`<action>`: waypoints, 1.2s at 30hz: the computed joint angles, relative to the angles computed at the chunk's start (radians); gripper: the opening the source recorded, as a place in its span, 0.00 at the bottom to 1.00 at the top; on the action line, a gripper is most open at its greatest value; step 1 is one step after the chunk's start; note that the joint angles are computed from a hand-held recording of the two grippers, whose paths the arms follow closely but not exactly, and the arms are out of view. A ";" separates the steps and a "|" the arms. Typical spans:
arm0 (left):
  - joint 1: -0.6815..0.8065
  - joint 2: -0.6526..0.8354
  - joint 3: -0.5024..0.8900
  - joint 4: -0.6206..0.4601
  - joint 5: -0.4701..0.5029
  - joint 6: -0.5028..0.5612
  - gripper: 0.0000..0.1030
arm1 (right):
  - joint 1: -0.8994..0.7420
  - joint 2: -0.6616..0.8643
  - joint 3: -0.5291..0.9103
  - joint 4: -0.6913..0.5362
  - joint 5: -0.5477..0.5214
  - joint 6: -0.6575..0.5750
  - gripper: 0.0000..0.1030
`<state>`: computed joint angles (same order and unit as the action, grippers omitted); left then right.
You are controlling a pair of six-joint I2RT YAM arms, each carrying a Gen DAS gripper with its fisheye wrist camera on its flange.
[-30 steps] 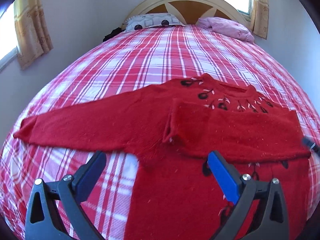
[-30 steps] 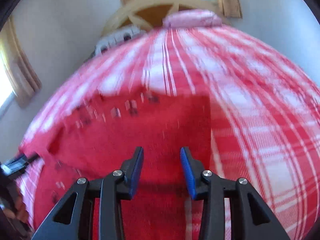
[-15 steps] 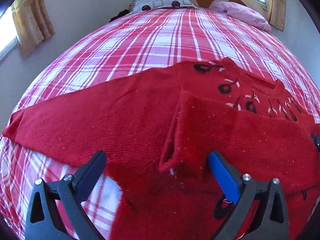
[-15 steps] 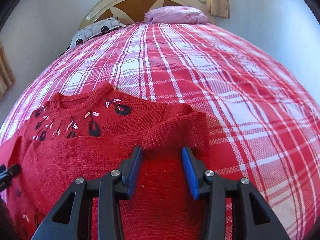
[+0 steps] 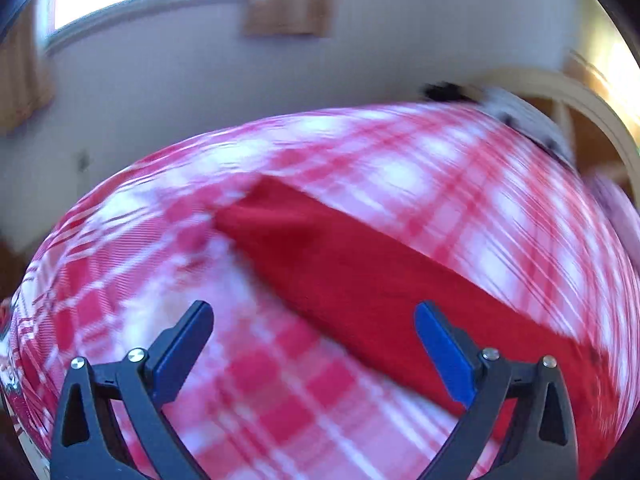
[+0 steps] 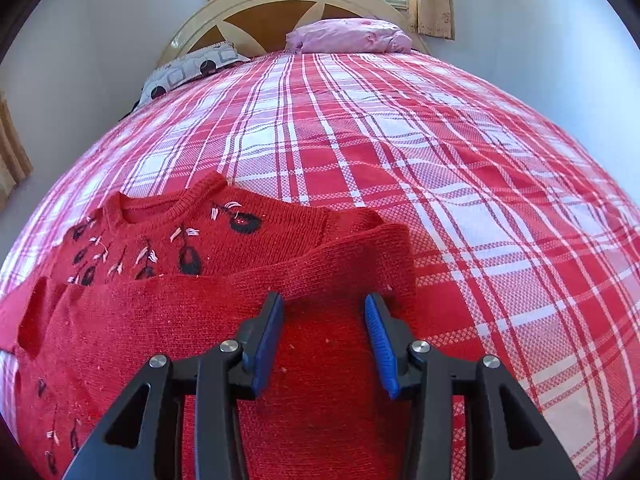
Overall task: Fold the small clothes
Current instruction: 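Grasp the other sleeve cuff with the left gripper and lift it, then lay the sleeve across the cardigan body and open the left gripper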
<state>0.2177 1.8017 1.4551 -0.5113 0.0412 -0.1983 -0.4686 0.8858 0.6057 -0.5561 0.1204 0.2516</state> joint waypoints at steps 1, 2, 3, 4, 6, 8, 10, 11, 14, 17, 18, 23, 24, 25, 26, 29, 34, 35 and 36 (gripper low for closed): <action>0.021 0.022 0.017 -0.001 0.012 -0.013 0.98 | 0.002 -0.001 -0.001 -0.001 0.004 0.000 0.44; 0.045 0.056 0.045 -0.005 0.031 -0.021 0.95 | 0.003 0.000 0.000 -0.001 0.005 0.001 0.44; 0.061 0.097 0.083 -0.017 0.049 -0.025 0.93 | 0.001 -0.001 -0.002 0.001 0.003 0.000 0.44; 0.067 0.141 0.125 -0.033 0.065 -0.026 0.88 | 0.001 -0.001 -0.002 0.001 0.003 0.000 0.44; 0.080 0.201 0.183 -0.069 0.112 -0.026 0.74 | 0.001 0.000 -0.002 0.001 0.003 -0.001 0.44; 0.084 0.245 0.220 -0.078 0.152 -0.045 0.71 | 0.003 0.000 -0.003 0.002 0.007 -0.001 0.44; 0.082 0.222 0.190 -0.023 0.164 -0.060 0.71 | 0.008 0.003 -0.002 0.001 0.015 0.000 0.44; 0.087 0.221 0.185 -0.005 0.199 -0.074 0.69 | 0.012 0.004 -0.002 0.001 0.020 0.001 0.44; 0.107 0.228 0.172 0.036 0.257 -0.133 0.52 | 0.011 0.005 -0.002 0.001 0.019 0.001 0.44; 0.112 0.239 0.166 0.059 0.250 -0.135 0.22 | 0.013 0.006 -0.001 0.001 0.021 0.002 0.45; 0.113 0.242 0.165 0.066 0.252 -0.129 0.18 | 0.013 0.005 -0.001 0.001 0.020 0.001 0.45; 0.095 0.203 0.145 0.077 0.226 -0.067 0.07 | 0.015 0.005 -0.002 0.001 0.023 0.003 0.45; 0.086 0.188 0.138 0.083 0.220 -0.059 0.07 | 0.014 0.004 -0.002 0.000 0.021 0.001 0.45; 0.075 0.168 0.130 0.090 0.219 -0.051 0.07 | 0.014 0.004 -0.002 0.000 0.021 0.001 0.45; 0.058 0.143 0.119 0.098 0.212 -0.039 0.07 | 0.014 0.004 -0.002 0.001 0.021 0.001 0.45; -0.009 0.040 0.063 0.127 0.194 0.003 0.07 | 0.017 0.004 -0.002 0.000 0.026 0.001 0.45; -0.232 -0.211 -0.095 0.180 0.190 0.082 0.07 | 0.020 0.007 0.002 -0.003 0.039 -0.002 0.46; -0.293 -0.250 -0.122 0.185 0.183 0.092 0.07 | 0.019 0.007 0.003 -0.004 0.040 -0.002 0.46; -0.376 -0.297 -0.158 0.187 0.174 0.102 0.07 | 0.022 0.006 0.003 -0.006 0.043 0.001 0.46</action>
